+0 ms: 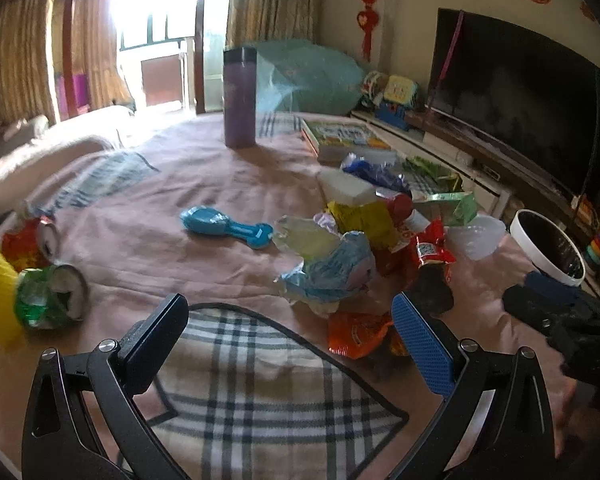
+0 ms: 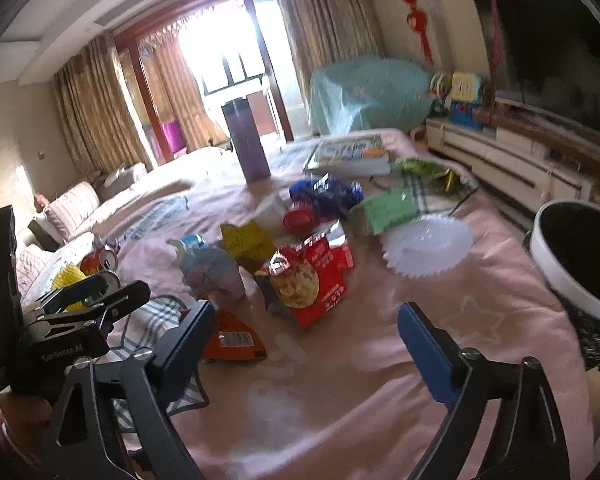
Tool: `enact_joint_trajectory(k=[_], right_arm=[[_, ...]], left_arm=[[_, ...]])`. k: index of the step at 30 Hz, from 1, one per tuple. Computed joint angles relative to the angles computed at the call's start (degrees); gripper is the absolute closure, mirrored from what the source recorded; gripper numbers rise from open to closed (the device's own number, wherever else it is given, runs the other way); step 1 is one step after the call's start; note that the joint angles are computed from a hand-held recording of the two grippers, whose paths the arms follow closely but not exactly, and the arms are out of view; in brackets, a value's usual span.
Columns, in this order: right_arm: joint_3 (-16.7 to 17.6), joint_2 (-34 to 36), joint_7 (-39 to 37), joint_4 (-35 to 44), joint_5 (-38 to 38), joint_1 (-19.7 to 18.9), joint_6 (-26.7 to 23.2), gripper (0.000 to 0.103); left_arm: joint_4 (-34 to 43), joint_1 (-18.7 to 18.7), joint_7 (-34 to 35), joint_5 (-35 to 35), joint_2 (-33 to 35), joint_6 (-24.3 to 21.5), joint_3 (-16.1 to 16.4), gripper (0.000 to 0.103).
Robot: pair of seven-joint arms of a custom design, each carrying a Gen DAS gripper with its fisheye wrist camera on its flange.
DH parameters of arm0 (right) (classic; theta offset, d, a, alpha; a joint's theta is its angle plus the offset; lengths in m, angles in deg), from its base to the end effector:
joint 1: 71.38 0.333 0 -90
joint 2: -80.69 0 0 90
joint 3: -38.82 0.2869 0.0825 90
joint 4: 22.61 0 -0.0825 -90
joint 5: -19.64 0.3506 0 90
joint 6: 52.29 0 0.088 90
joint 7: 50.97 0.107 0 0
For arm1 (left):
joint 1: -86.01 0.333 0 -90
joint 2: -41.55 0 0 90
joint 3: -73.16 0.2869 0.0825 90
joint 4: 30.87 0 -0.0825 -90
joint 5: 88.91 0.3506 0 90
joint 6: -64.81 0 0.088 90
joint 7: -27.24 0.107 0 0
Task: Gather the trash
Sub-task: 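Grasp the crumpled tissue with the left tool while the right tool grasps the red snack bag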
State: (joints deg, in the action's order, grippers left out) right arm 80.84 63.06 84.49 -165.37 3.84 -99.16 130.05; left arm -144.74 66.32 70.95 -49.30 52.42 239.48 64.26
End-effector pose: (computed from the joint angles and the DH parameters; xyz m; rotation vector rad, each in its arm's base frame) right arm 0.4499 0.1575 0.4668 -1.4624 1.7637 -0.6590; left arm 0.5043 -0.3254 0.4537 -1.4516 2.0426 -1.0494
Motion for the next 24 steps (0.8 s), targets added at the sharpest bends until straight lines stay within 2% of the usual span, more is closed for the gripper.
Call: enact_joint_trajectory(k=[1,2,5,8,11,12,14,15,16,17,18,19,20,22,24], right_arm=[[-0.7,1.6,-0.8,0.9,0.0,0.6,-0.9,0.016],[-1.6,2.6,-1.0,1.4,-0.4,1.5,-1.4,0.018],[-6.1,7.0,-2.6,3.8,-0.9,5.6,-3.0,0.02],[-10.2,10.7,-5.2,6.5,-0.3,10.0,-5.0,0.02],[-12.3,13.7,-6.0,9.7,-1.9,12.3,-7.7,0.021],[-13.0,15.2,-6.5,11.1,-2.2,13.0,-8.8,0.022],[-14.5,17.2,-8.7,12.8,-0.4,14.5,-10.1,0.034],[-15.2,18.0,-10.5,13.4,1.7,15.3,-10.8,0.039],[-15.7,18.4,-12.7,13.6,4.4,15.9,-11.0,0.053],[-16.2,18.7,-15.1,13.6,7.6,16.5,-11.3,0.065],[-16.8,18.4,-16.0,13.0,9.2,17.1,-10.9,0.072],[-17.4,17.6,-18.0,11.9,12.2,17.8,-9.8,0.088],[-18.0,17.0,-18.9,11.2,13.5,18.5,-9.2,0.093],[-19.6,15.6,-20.2,9.6,15.4,20.1,-7.8,0.102],[-21.4,13.3,-22.3,7.5,18.3,22.2,-6.6,0.103]], left_arm=[[0.8,1.6,3.8,-3.8,1.1,-0.5,-2.1,0.0],[1.5,2.0,5.6,-5.5,1.8,-0.9,-2.8,0.0],[4.1,1.7,8.9,-8.1,4.0,-2.5,-3.2,0.0],[6.6,2.5,13.7,-12.4,6.3,-4.0,-4.9,0.0],[9.2,2.1,16.9,-14.9,8.4,-5.4,-5.2,0.002],[10.1,2.0,18.0,-15.6,9.1,-5.9,-5.4,0.007],[11.5,2.6,21.3,-17.8,10.4,-6.8,-6.5,0.019],[11.9,3.3,23.5,-19.4,10.9,-6.8,-7.6,0.03],[11.8,4.5,26.0,-21.5,11.2,-6.4,-9.2,0.048],[11.9,4.8,27.4,-22.9,11.3,-6.4,-9.7,0.057],[12.0,4.1,27.5,-23.2,11.2,-6.6,-9.1,0.066],[11.8,3.4,27.1,-23.3,11.0,-6.3,-8.3,0.068],[11.4,3.5,27.5,-24.1,10.7,-5.6,-8.5,0.07],[10.5,4.4,28.9,-26.2,10.1,-4.9,-9.6,0.071],[9.3,5.3,30.2,-28.3,9.1,-4.1,-10.7,0.071]])
